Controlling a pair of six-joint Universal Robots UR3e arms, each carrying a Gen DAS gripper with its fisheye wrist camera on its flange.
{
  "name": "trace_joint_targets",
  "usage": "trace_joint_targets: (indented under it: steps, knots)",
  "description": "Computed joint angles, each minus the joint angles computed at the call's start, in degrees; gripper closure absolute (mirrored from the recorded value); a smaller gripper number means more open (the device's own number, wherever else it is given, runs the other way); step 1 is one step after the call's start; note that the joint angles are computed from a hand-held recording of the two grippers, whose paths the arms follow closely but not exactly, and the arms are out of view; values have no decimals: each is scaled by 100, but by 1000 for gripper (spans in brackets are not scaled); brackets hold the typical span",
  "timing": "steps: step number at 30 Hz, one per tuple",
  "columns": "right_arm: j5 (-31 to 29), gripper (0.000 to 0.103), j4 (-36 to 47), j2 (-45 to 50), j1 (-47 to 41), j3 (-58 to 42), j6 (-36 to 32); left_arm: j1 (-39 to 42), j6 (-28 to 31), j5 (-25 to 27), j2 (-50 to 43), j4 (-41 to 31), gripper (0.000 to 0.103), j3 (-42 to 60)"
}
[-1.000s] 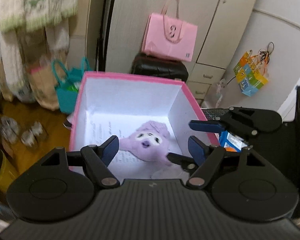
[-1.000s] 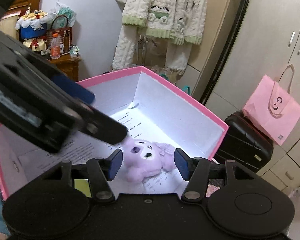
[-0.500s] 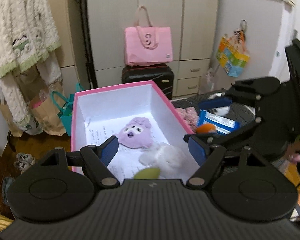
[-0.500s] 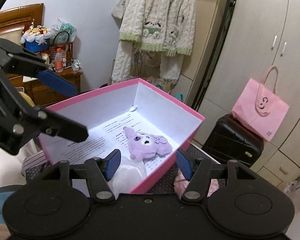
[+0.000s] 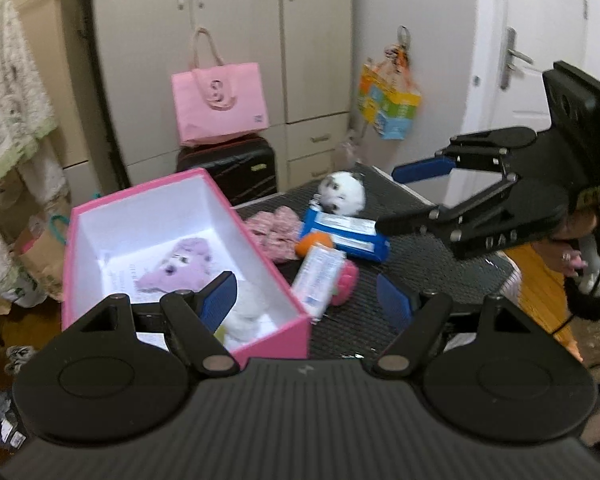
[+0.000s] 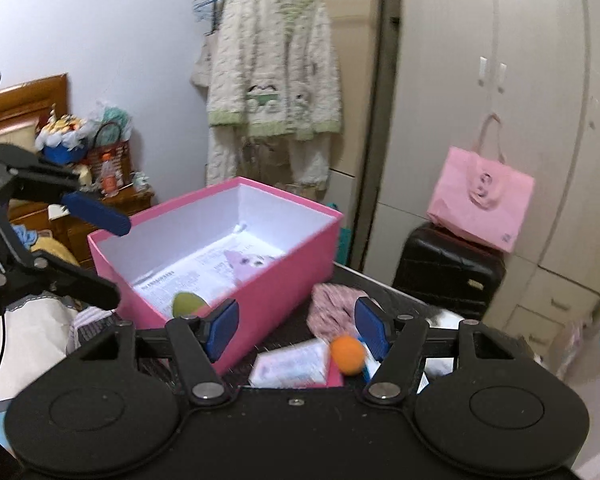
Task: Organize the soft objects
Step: 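Withdraw the left tool from the box while the right tool reaches the pink strawberry plush, then grasp the pink strawberry plush with the right tool while the left tool grasps the white wipe packet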
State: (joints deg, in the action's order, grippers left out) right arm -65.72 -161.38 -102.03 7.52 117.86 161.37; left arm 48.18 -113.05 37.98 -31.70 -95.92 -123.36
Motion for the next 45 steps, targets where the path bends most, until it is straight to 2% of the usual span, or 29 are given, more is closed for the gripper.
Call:
trace_joint_targets:
  steps: [4,10,13,16,19,23,26,27,29,34,40,45]
  knots:
    - [630,34,25,-464,-664,611,-142,-1489,-1629,714,-655,2710,27,-781]
    - [1121,34,-86,-606,-1156,1303,-855,-2871,-2837,1399,-1924,4784,28,-914]
    - [1191,34,-186,-398,-1255,1489,-1169,-3585,-3385,1948,-2843,5855,29,-757]
    - [1206,34,-321,65,-1198,1458,-1440,-4183,-3772,2468,-3777,6519,30,-414]
    - [1202,34,-635,644,-1130,1383,-1636,-4632,-4154,2905,-4645,6886,30,43]
    - [1164,34,-1128,1476,-987,1120,-1535,-5207,-4578,3714,-5646,7605,31,508]
    - [1071,34,-1360,2006,-837,856,-1469,-5447,-4621,4016,-6208,7631,33,971]
    - [1043,34,-1428,2160,-784,777,-1449,-5497,-4661,4092,-6376,7641,37,1112]
    - [1017,34,-1480,2391,-709,617,-1402,-5661,-4801,4444,-6710,7549,41,1448]
    - [910,34,-1541,2824,-506,268,-1351,-5619,-4741,4314,-7017,7067,41,1778]
    - [713,34,-1657,3201,-264,-67,-1273,-5619,-4947,4423,-7113,7314,41,1629]
    - [752,34,-1916,3373,-278,-110,-1113,-5559,-5106,4312,-7142,7483,41,1550]
